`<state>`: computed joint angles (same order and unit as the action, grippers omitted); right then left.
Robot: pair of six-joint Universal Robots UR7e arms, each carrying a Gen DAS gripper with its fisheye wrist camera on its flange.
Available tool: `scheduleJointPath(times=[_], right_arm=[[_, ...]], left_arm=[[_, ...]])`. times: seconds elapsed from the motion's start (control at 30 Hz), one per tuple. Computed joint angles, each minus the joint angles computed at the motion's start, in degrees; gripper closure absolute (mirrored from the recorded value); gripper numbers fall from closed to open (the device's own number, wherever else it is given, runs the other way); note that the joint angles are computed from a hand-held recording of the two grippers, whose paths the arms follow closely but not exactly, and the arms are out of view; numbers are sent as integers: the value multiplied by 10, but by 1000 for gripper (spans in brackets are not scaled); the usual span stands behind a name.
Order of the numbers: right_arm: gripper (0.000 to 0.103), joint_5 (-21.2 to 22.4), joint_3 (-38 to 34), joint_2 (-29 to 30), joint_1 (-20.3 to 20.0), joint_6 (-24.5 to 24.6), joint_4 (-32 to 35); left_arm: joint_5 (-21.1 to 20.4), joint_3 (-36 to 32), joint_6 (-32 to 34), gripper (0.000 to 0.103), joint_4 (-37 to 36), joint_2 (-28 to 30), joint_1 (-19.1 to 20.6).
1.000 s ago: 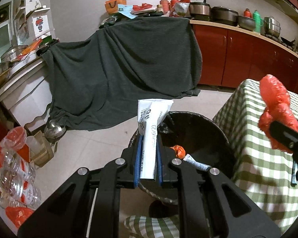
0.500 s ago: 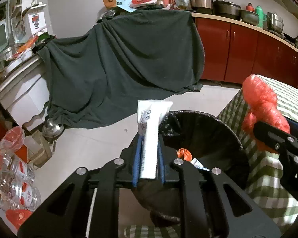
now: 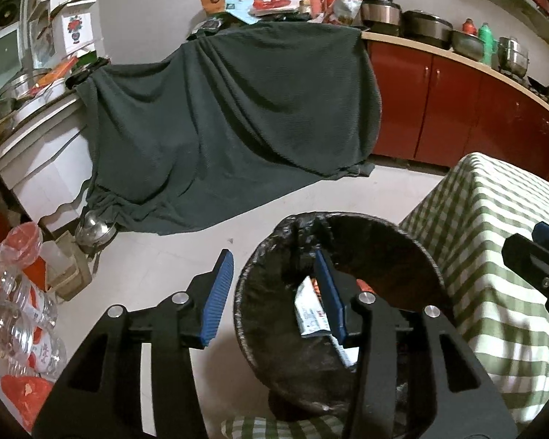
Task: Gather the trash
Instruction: 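Open both tools over the bin to drop the white tube and red bags, then return to the table and grasp a light blue tube with the left tool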
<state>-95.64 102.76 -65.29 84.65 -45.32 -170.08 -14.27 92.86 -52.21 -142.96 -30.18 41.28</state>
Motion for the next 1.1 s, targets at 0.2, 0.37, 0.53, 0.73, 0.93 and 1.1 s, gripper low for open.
scheduleJointPath(times=[0.2, 0.37, 0.53, 0.73, 0.93, 1.1], right_arm=[[42, -3, 24, -40, -20, 0, -22], [42, -8, 39, -69, -42, 4, -41], [42, -15, 50, -95, -67, 15, -54], [42, -20, 58, -120, -98, 24, -69], [42, -22, 63, -141, -129, 18, -83], [42, -19, 61, -156, -153, 17, -85]], left_arm=[[-15, -12, 54, 55, -50, 18, -17], [-33, -32, 89, 54, -72, 39, -30], [-49, -55, 119, 54, -82, 61, -40], [-71, -91, 154, 54, -89, 95, -55], [-98, -134, 192, 52, -92, 131, -66], [-116, -170, 224, 47, -93, 162, -73]])
